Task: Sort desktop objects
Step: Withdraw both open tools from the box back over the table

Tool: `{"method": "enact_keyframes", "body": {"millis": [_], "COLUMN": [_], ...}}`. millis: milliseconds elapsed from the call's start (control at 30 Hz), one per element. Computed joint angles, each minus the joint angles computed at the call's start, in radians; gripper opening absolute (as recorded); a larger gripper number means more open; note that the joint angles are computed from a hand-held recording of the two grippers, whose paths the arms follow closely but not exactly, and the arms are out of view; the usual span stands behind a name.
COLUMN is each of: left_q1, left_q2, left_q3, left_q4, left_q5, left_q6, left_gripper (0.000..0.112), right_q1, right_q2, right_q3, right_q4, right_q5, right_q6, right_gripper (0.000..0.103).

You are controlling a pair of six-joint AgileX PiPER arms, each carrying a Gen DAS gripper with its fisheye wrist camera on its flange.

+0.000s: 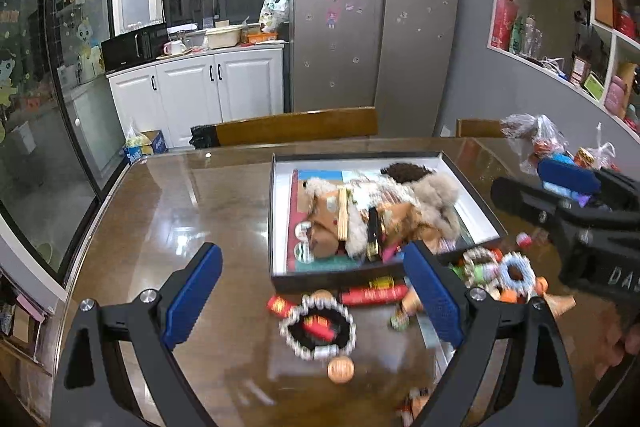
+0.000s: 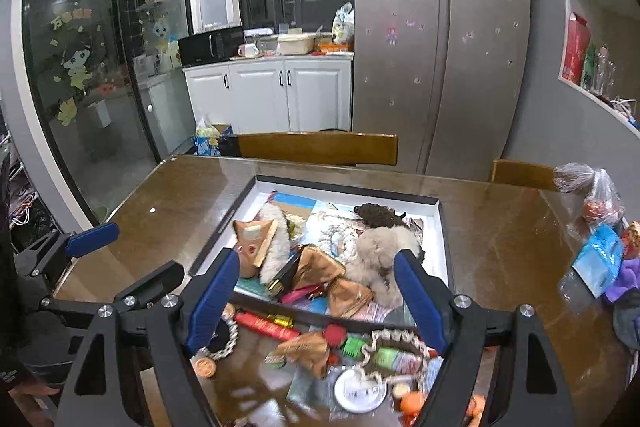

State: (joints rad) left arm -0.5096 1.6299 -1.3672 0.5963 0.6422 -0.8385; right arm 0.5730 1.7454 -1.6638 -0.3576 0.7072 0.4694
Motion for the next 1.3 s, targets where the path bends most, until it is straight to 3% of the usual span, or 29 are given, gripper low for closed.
{"method": "enact_keyframes", "body": {"millis": [267, 333, 567, 667, 800, 1300], "left_q1": [-0.109, -0.151, -0.194, -0.158, -0.102, 0.045], "left_q2": [-0.185, -0.22, -0.252, -0.254, -0.225, 0.004], "left_q3": [0.331, 0.404, 0.519, 0.54, 0.522, 0.32], "left_q4": [0.126, 0.184, 0.253, 0.254, 0.207, -0.115], "left_q5": [-0.073, -0.072, -0.094, -0.152, -0.222, -0.267], "left_q6": [-0.278, -0.378, -0.535, -0.548, -0.491, -0.021], "left_gripper": [0.093, 0.093, 0.093, 0.093, 0.093, 0.093], "right_q1": [0.13, 0.145, 0.177, 0.18, 0.179, 0.094], "right_q2": [-0.155, -0.188, -0.221, -0.229, -0.225, -0.097], "right_q3": [0.241, 0.326, 0.513, 0.541, 0.537, 0.421], "right_q4": [-0.21, -0.227, -0.242, -0.248, -0.238, -0.067], "right_q5": [0.005, -0.026, -0.083, -0.088, -0.084, -0.093], "right_q6": [0.275, 0.333, 0.452, 0.471, 0.459, 0.25], "right_gripper": [0.082, 0.082, 0.082, 0.082, 0.082, 0.082]}}
